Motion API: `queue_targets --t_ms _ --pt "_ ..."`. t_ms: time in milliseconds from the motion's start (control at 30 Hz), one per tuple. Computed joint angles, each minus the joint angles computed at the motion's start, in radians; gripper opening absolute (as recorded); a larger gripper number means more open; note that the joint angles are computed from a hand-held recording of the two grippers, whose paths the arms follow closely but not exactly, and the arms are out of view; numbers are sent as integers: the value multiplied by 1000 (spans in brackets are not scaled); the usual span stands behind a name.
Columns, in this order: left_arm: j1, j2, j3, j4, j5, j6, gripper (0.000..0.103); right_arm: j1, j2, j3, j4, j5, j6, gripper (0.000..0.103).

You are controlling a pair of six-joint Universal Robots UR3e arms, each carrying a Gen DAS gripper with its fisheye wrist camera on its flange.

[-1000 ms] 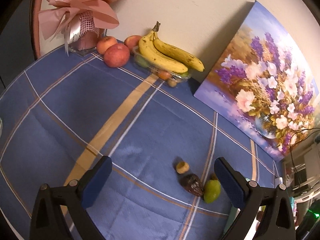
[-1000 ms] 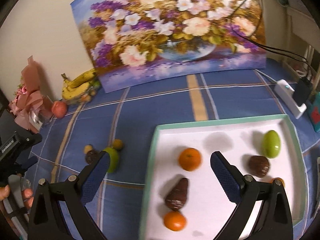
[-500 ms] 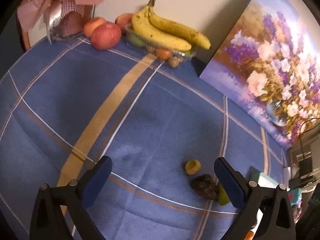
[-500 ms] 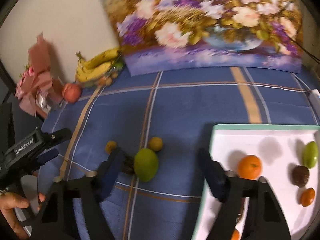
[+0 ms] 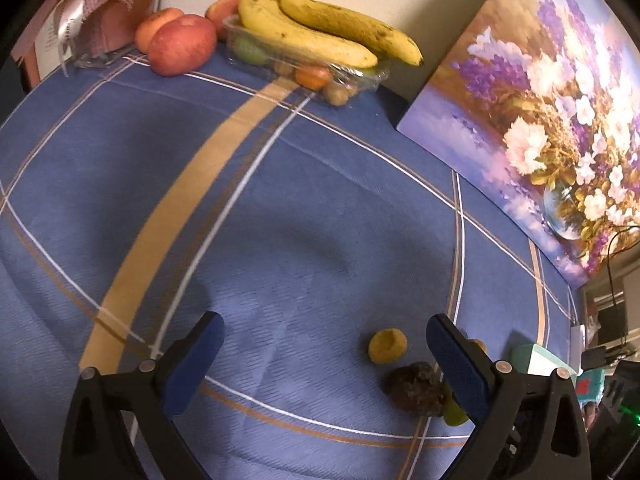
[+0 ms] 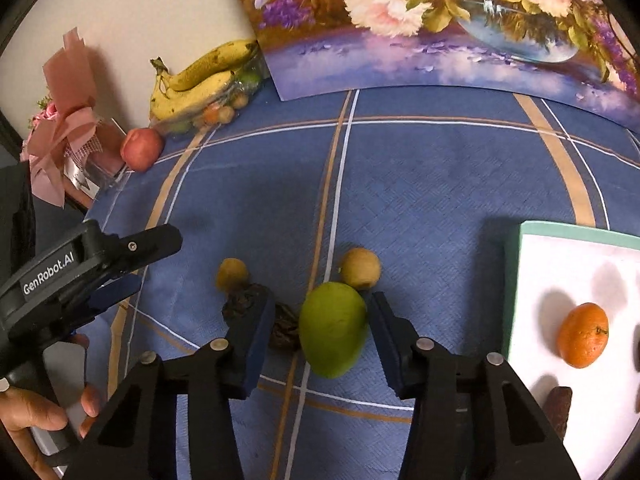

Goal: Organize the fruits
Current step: 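Grasp the large green pear with the right tool while the left tool grasps a small tan fruit, then carry the pear with the right tool while the left tool carries the tan fruit into the tray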

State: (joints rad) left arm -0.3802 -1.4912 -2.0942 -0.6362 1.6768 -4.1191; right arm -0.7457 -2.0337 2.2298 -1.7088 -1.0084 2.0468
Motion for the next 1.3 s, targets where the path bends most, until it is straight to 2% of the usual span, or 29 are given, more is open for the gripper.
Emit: queue_targets --t_ms 100,367,433,567,633,733,867,933,1133,1300 --pt "3 -26 -8 45 -22 7 100 -1 15 2 -23 -2 10 39" --pt "-25 -124 55 81 -51 33 84 -39 35 -16 20 6 -15 38" --pt "-26 -140 60 93 -63 39 73 -44 30 -16 5 -1 -9 38" --pt "-31 -164 66 110 -76 48 59 -56 40 -21 -22 -11 9 38" --pt "-34 -168 70 104 -75 51 48 -65 58 -33 -11 -8 10 38" --pt "-31 -162 55 110 -77 49 40 -68 67 -38 -13 -8 15 38" --pt "-23 -152 33 133 -91 50 36 -67 71 -42 -11 -8 17 38" --pt "-20 -150 25 149 -102 53 27 -74 69 -45 -1 -9 11 38" --pt "-29 -141 47 112 -100 61 26 -87 60 -55 25 -11 10 38" --pt "-38 -88 45 78 -73 44 26 -141 27 -86 125 6 -46 37"
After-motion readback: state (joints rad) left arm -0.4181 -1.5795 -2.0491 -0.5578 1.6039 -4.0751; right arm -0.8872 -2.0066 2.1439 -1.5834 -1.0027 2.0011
